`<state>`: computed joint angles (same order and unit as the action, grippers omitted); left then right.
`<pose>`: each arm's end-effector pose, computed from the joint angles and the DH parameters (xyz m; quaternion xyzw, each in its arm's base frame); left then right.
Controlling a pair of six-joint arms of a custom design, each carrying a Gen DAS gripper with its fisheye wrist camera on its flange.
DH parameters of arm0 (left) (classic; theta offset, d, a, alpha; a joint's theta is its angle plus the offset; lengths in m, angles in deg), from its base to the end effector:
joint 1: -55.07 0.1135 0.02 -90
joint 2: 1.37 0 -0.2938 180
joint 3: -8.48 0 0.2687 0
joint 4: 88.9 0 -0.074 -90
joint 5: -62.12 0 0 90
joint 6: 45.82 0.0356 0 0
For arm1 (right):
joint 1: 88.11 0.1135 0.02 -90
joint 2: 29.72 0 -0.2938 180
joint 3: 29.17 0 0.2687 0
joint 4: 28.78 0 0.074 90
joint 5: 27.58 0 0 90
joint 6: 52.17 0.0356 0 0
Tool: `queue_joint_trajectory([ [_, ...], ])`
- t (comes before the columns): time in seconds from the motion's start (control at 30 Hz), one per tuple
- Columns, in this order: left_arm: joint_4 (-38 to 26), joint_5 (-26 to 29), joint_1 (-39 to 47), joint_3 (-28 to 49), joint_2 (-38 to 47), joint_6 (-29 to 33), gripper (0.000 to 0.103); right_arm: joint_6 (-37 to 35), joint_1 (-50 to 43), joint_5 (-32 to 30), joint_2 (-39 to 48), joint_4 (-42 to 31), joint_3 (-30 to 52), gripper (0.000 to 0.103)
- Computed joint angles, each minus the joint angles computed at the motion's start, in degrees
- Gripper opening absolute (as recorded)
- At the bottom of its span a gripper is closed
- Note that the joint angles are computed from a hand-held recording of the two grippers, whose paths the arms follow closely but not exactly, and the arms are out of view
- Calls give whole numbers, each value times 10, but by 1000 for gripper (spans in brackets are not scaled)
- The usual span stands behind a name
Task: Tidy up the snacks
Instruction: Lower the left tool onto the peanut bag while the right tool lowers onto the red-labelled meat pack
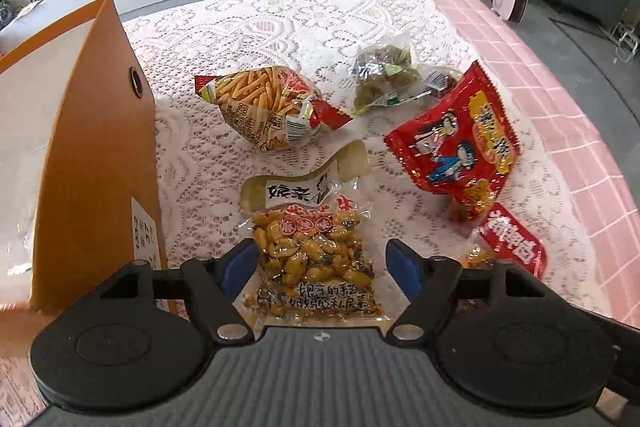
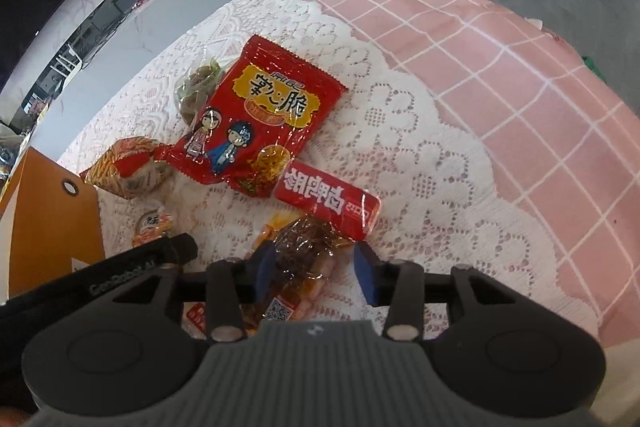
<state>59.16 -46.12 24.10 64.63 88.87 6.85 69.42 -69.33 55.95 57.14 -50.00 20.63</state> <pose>0.2523 -0.1384 0.1582 -0.0864 0.9625 0.0132 0.2567 0.2599 0.0926 0.1519 0.0918 0.9561 0.1652 0.2238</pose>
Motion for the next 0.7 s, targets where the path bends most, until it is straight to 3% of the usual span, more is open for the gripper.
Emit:
queue_joint_trajectory([
  [0.2, 9, -17, 6, 7, 34, 37, 97, -2, 0, -6, 0, 9, -4, 48],
  [0.37, 20, -4, 14, -6, 21, 52, 88, -2, -1, -8, -2, 12, -6, 55],
  [0.47, 40, 0, 20, -20, 2, 75, 76, 1, 0, -3, -5, 16, -8, 59],
  [0.7, 72, 37, 23, -64, -64, 92, 74, -2, -1, -5, -11, 16, -11, 59],
])
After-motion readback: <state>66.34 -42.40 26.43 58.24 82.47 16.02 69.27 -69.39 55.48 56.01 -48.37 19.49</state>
